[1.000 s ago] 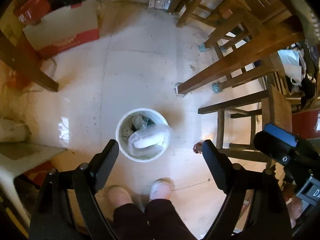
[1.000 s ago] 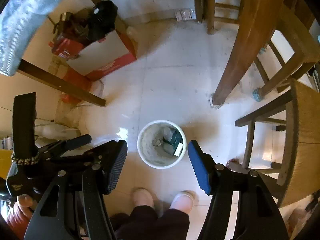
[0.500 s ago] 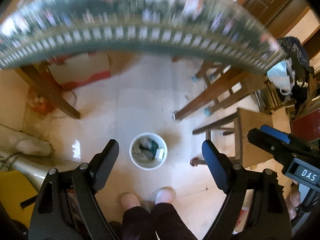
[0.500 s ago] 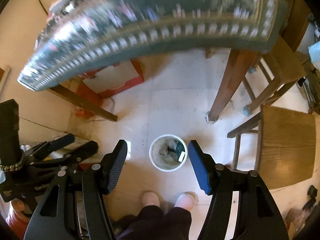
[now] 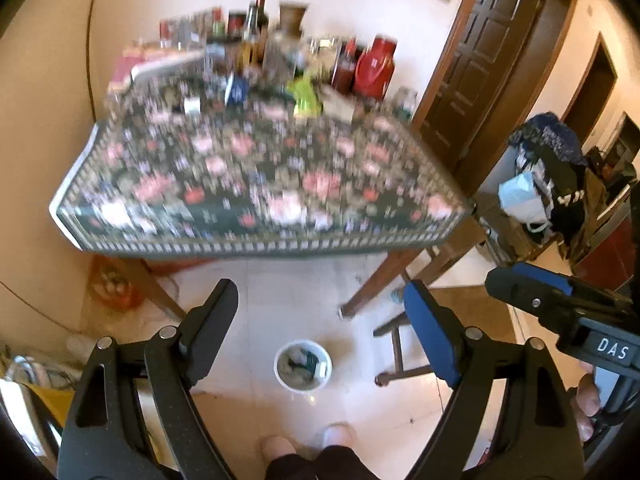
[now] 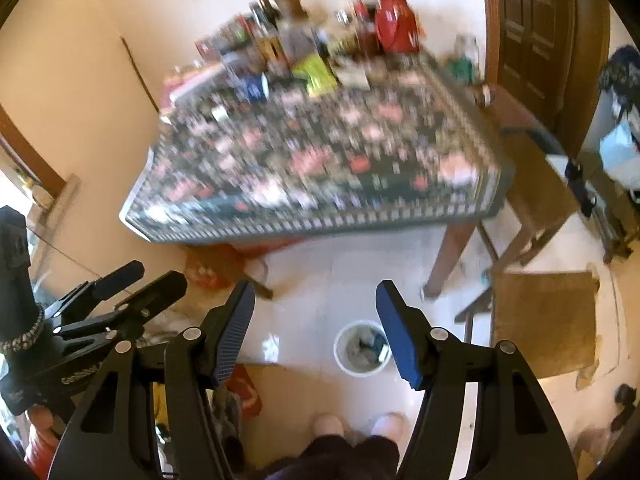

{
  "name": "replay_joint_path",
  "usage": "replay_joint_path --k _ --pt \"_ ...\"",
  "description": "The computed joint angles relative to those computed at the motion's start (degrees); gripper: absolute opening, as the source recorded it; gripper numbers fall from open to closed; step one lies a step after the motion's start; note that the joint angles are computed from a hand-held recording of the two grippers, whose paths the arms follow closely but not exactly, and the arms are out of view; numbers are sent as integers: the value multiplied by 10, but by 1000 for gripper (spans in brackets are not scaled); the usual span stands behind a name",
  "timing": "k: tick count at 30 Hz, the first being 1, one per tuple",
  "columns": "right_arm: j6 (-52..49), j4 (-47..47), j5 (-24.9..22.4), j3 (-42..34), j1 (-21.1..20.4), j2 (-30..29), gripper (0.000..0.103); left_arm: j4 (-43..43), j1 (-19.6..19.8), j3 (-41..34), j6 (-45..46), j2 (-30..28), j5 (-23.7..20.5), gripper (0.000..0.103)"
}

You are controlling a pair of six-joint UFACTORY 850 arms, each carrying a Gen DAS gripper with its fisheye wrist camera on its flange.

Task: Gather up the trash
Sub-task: 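Raise both tools and move back toward the table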

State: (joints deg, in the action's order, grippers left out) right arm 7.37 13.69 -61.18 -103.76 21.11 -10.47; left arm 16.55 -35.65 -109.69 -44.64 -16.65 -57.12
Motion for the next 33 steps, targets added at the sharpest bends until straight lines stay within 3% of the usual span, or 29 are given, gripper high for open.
replay_joint_path --k 10,13,17,20,27,31,33 --pt "59 -76 26 -120 55 2 70 83 -11 -78 6 34 -2 85" --pt "75 -109 40 -136 73 4 71 111 -15 -85 7 42 10 86" --pt "101 -153 70 -148 89 9 83 145 -16 -93 3 49 17 89" --pt "115 -185 84 -156 95 7 84 149 -13 -105 13 45 15 90" --pt "124 -200 79 -199 71 -27 84 133 8 -147 39 9 3 91" --pt "105 -178 79 -232 39 -61 84 127 24 -209 39 -42 -9 91" --pt "88 -159 70 -263 22 -86 84 119 33 -283 49 -94 -34 91"
